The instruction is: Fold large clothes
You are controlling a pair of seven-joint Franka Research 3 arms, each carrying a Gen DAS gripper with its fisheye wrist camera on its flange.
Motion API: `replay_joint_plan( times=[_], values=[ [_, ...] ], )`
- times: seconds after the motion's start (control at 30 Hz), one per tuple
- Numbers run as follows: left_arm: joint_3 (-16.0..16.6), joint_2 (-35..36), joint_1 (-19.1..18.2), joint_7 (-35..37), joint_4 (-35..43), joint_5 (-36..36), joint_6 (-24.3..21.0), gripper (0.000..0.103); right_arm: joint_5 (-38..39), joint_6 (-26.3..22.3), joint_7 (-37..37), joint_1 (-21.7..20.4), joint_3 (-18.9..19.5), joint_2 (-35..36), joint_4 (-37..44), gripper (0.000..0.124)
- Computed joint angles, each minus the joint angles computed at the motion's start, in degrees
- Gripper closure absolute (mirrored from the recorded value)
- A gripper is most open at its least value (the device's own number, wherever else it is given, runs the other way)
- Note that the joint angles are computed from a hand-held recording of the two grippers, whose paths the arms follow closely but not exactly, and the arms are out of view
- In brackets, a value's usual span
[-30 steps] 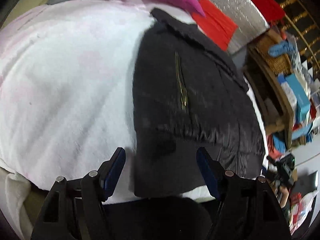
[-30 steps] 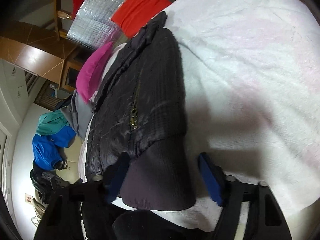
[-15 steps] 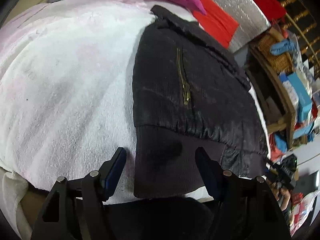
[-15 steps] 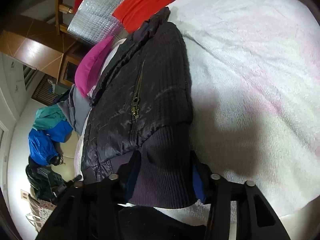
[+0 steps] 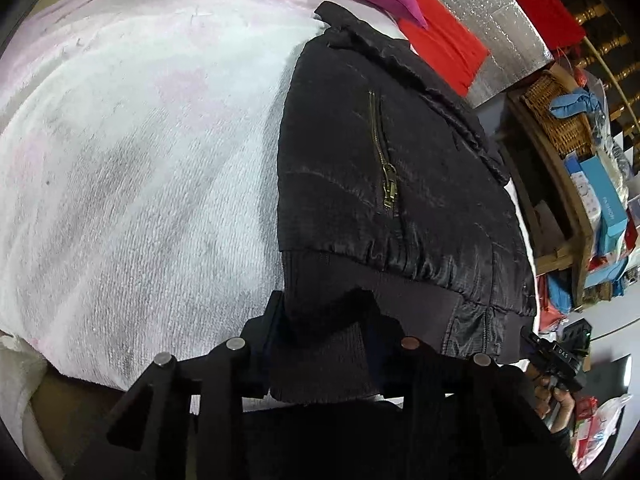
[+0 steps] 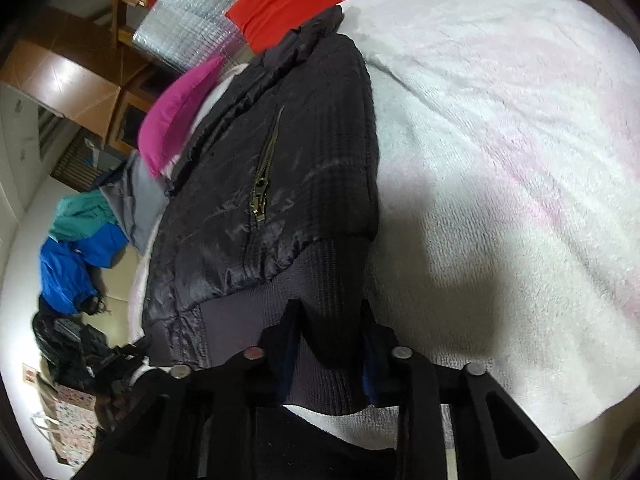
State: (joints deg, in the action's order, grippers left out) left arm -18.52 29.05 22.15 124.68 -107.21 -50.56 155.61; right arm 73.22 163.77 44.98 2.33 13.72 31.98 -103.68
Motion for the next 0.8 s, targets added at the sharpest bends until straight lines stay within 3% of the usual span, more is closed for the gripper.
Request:
replay_joint_plan(
  times=[0.07,0.13,0.23,0.37,0.47,0.6,0.8],
  values=[
    [1.9,-0.7,-2.8,-2.5,-0.7,4.4,2.6,0.086,-2.4,0.4,1.6,0.9,-0.7,-0.9,-0.4,0.115],
    [1.5,-1.6,-2.8,-3.1,-1.5,6.3,4.2,0.094,-5.9,1.4,3.8,2.4,-1.7,-2.1,-1.3,0.115],
    [-0.8,-3.9,-1.1,-1.1,-3.5,5.6,6.6,0.095,-5.4,2.1,2.3,1.4,-0.3,-4.6,-2.5,0.116],
    [-4.4,-7.6,2.2,6.9,-5.8,-2.5,7.9,0.095,6.2,0.4,-7.9,-1.7,2.3,-8.6,-4.1,0.116],
    [-3.0,-7.2,1.7,8.9,-4.8,-5.5,6.0,0.095,8.2,-1.9,-8.8,-0.9,0.4,-8.5,-3.8,0.116],
    [0.9,-3.8,-1.3,4.7,-2.3,-3.7,3.1,0.095,10.1,-5.9,-7.4,-0.3,-2.0,-4.8,-2.1,0.116],
    [0.8,-1.8,-0.8,3.1,-1.2,-2.7,1.9,0.095,15.3,-9.4,-10.4,-0.5,-3.1,-2.5,-1.3,0.111]
  ],
)
